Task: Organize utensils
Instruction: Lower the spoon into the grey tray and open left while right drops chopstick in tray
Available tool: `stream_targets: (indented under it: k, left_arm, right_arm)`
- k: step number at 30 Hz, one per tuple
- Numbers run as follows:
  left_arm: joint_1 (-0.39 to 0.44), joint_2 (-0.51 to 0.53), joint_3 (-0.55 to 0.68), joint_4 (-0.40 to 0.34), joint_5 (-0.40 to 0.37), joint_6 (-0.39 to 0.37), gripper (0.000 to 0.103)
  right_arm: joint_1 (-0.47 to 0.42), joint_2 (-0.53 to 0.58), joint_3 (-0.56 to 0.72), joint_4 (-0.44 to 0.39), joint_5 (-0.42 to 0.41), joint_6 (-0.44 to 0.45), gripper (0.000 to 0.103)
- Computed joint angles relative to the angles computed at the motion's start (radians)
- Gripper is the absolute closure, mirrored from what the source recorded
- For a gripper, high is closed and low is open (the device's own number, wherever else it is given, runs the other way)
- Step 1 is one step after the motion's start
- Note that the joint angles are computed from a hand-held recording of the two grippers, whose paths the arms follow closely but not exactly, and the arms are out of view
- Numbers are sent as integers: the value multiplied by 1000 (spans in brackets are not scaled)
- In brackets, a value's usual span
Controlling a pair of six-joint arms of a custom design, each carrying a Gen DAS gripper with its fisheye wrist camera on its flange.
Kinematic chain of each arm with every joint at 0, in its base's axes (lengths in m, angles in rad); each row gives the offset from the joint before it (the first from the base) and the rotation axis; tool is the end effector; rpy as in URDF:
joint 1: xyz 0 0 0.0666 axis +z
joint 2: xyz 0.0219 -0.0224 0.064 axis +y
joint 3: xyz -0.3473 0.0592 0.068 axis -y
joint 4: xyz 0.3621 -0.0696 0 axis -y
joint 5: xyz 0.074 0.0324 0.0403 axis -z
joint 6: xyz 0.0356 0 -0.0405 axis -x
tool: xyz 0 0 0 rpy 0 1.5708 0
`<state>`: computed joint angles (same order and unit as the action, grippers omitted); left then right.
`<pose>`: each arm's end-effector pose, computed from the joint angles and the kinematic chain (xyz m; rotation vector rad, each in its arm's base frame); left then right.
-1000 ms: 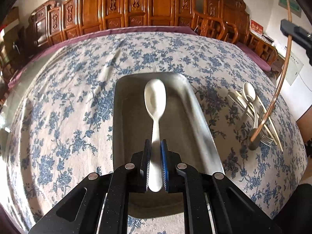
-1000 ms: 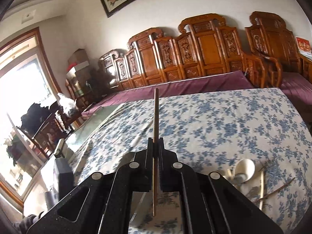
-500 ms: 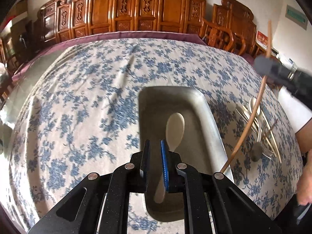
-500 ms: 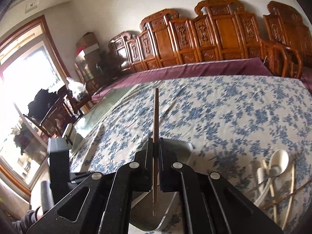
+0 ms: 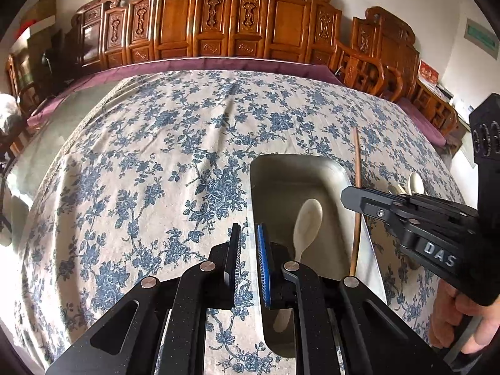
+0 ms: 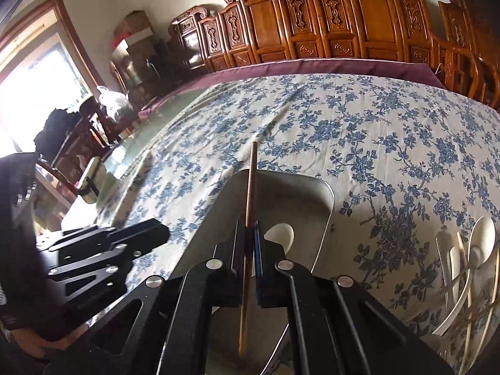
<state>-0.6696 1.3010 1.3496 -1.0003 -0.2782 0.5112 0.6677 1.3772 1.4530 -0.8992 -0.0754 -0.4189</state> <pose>0.3345 -0.2528 0.4128 0.0853 2.4752 -0.1528 0.3576 0.2849 0.4315 -0.3437 2.4531 0.5820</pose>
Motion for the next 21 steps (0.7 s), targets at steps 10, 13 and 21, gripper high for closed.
stream_targets:
  k: [10, 13, 21]
  left_arm:
    - [-10, 7, 4, 6, 0, -7, 93]
    - [-26, 9, 5, 16, 1, -10, 93]
    - [-100, 27, 29, 48, 0, -27, 64]
  right_arm:
    - [-22, -37, -29, 6, -3, 54, 81]
    - [-31, -105, -69, -3, 43, 89, 81]
    - [-147, -357, -223, -99, 173, 165, 81]
